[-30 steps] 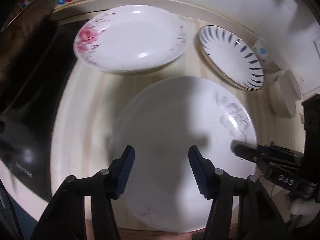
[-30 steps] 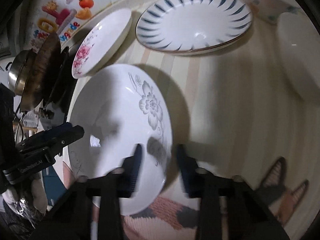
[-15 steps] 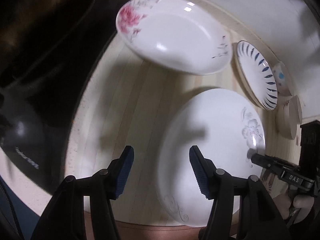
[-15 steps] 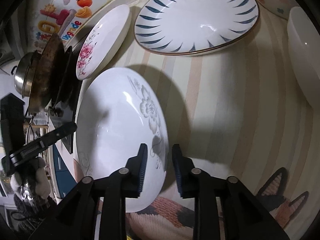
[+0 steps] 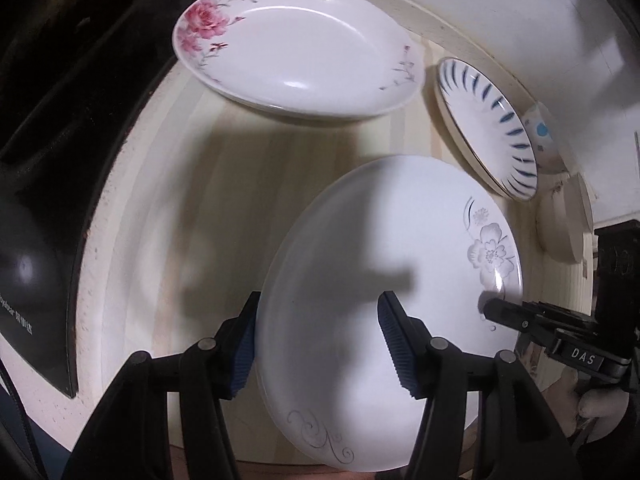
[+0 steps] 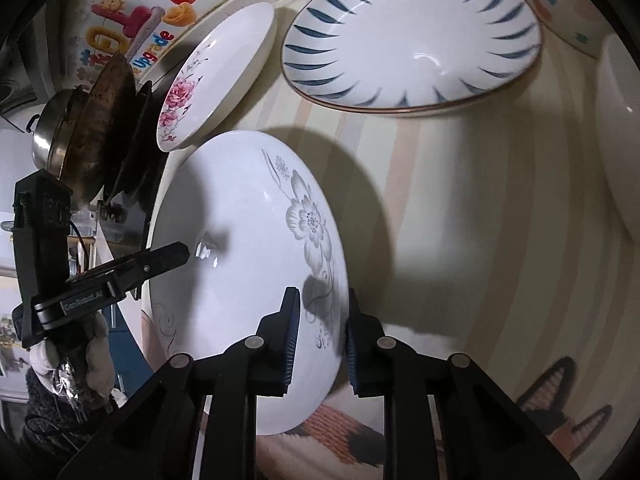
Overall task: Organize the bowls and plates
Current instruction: 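Grasp the rim of the grey-flower white plate with both tools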
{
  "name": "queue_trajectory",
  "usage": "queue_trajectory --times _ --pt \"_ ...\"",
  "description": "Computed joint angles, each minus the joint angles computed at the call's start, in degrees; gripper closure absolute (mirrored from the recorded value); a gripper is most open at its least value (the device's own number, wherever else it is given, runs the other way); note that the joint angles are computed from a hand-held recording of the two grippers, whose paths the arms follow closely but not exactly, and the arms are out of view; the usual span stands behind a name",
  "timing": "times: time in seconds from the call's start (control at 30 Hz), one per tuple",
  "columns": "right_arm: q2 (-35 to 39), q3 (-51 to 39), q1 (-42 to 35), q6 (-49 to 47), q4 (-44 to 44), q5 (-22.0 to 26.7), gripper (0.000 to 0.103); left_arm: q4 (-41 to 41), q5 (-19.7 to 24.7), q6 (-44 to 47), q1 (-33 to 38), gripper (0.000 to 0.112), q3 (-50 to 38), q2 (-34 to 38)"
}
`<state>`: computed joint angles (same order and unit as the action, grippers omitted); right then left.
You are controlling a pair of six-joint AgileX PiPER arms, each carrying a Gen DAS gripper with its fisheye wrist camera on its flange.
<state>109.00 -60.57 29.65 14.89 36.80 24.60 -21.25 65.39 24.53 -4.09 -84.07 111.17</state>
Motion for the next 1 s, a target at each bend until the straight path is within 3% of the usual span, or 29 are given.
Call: queue_trajectory --times 0.23,0.47,0.67,1.0 --pt "-9.37 10.1 0.86 4.38 -3.17 -2.1 0.082 -1.77 -3.24 -3.66 -6.2 0.058 5.76 -5.35" --pt "-24.01 22.09 0.86 13.74 -9.91 -1.52 0.082 -2.34 -4.91 -7.27 -14.24 0.058 9.59 -9.57" --pt "-36.48 31.2 0.62 24.6 -18.81 0.79 0.082 -1.77 -6.04 -9.98 -21.46 0.058 10.39 -9.84" --pt "-46.3 41.57 -6.18 23.34 -17.77 2.66 0.082 0.07 -7.65 -13.56 -29.59 0.058 7.43 -5.47"
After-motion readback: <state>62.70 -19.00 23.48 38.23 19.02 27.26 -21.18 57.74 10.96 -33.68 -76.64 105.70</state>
